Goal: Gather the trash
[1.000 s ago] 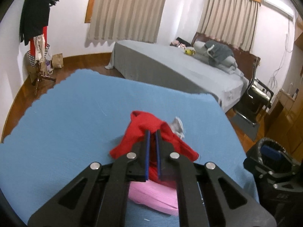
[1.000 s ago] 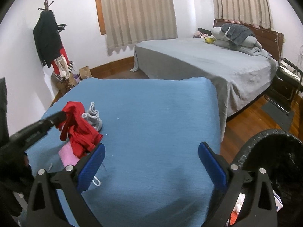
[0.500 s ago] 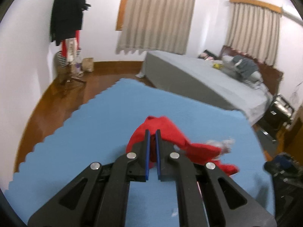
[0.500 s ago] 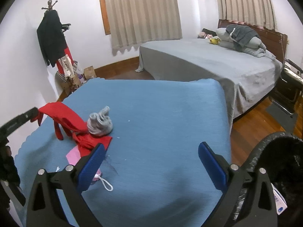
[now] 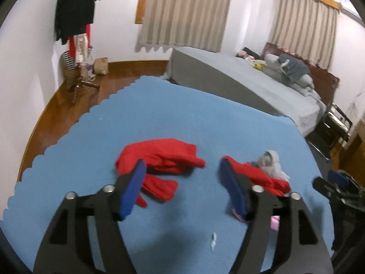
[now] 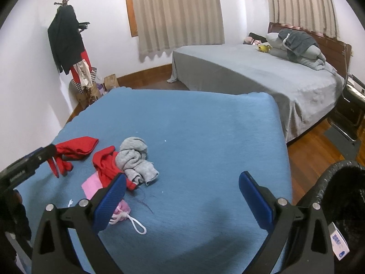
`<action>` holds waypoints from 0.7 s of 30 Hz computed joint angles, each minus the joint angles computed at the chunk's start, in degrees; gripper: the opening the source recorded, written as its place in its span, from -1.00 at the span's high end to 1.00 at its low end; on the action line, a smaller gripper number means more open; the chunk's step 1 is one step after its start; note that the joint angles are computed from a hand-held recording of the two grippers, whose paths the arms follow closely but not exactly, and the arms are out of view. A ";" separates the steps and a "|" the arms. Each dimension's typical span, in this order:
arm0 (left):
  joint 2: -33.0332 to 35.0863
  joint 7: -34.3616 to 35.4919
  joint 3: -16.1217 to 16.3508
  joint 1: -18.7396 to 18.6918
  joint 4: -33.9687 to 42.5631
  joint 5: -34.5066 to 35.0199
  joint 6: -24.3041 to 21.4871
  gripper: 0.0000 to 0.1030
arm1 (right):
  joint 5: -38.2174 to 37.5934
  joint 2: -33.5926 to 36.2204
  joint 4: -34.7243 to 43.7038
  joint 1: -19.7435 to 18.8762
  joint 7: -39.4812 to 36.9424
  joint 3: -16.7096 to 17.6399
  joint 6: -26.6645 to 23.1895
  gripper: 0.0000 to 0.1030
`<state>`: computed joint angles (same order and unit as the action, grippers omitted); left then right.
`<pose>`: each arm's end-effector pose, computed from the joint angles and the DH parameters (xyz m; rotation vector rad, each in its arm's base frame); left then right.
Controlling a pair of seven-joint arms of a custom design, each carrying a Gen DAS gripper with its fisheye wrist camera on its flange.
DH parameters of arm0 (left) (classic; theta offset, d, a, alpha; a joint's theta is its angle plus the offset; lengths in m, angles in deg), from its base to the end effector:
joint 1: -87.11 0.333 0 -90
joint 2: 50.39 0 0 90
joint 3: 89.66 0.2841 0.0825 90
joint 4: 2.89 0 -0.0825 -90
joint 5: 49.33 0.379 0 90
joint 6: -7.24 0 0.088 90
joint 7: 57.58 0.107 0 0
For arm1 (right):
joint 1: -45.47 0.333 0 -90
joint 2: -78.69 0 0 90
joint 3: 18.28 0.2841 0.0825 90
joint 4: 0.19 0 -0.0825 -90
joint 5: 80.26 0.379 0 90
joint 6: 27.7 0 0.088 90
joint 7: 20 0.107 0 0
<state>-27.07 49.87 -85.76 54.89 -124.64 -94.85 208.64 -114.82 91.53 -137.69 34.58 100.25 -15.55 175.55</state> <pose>0.5519 -0.2018 0.2938 -1.7805 1.6662 -0.9858 0.5270 -0.0053 0.2989 -1.6512 1.6652 -0.6453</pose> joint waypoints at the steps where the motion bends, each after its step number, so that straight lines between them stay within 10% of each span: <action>1: 0.64 0.78 1.57 -1.28 1.20 -1.74 -0.81 -0.40 | 0.76 0.04 -0.04 0.55 -0.52 -0.20 -0.03 -0.88; 13: 10.73 -5.28 23.41 -16.31 11.13 -1.58 -16.65 -0.46 | 1.66 3.62 4.99 -0.02 -1.00 2.31 -0.62 -0.88; 21: 10.52 -8.29 19.10 -10.94 12.18 4.01 -19.81 -0.44 | -11.52 9.64 12.87 -12.12 7.58 15.16 -5.78 -0.75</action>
